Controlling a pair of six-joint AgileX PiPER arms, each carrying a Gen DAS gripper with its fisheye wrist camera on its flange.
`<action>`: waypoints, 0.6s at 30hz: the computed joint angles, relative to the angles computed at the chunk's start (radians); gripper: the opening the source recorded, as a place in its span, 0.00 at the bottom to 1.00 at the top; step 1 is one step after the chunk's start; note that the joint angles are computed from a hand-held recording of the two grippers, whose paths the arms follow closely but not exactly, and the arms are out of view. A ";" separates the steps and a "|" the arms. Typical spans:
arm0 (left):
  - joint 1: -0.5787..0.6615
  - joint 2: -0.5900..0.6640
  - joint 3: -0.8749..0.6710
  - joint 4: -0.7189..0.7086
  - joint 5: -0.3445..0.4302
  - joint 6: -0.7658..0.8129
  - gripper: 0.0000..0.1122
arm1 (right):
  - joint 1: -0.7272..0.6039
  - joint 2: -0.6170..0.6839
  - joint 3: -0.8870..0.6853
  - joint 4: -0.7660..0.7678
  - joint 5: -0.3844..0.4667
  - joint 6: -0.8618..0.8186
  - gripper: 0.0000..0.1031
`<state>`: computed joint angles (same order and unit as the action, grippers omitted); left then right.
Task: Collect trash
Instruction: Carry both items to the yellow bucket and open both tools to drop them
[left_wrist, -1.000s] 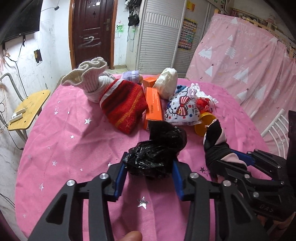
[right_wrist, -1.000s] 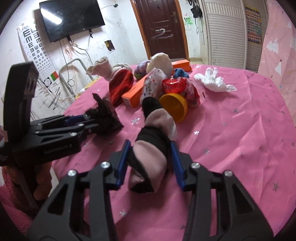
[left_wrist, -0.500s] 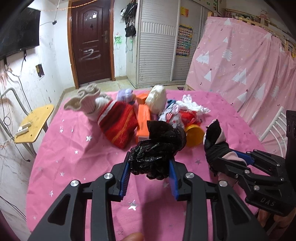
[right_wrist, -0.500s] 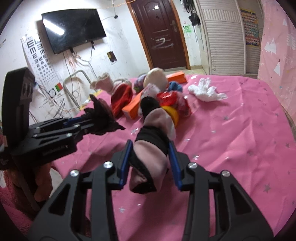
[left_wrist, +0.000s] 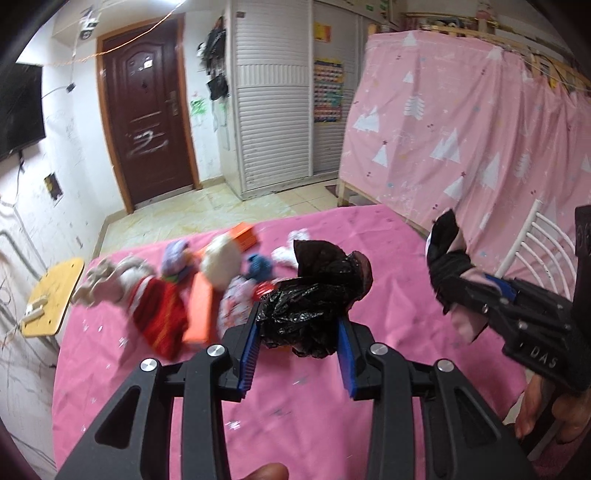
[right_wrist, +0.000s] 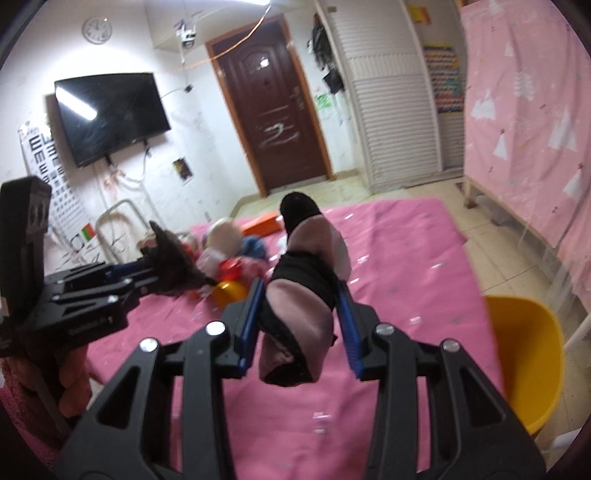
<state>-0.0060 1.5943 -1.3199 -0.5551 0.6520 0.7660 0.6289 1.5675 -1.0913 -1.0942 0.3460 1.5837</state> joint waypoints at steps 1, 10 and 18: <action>-0.019 0.000 -0.005 0.014 -0.002 -0.018 0.26 | -0.010 -0.012 0.010 -0.011 0.000 0.009 0.36; -0.214 0.023 -0.108 0.138 0.048 -0.192 0.26 | -0.162 -0.137 0.135 -0.132 0.030 0.106 0.36; -0.397 0.133 -0.273 0.239 0.100 -0.355 0.26 | -0.399 -0.143 0.231 -0.149 -0.073 0.154 0.37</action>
<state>-0.4032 1.7271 -1.5927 -0.3163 0.7524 0.4107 0.2298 1.4243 -0.8601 -1.2427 0.2733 1.7373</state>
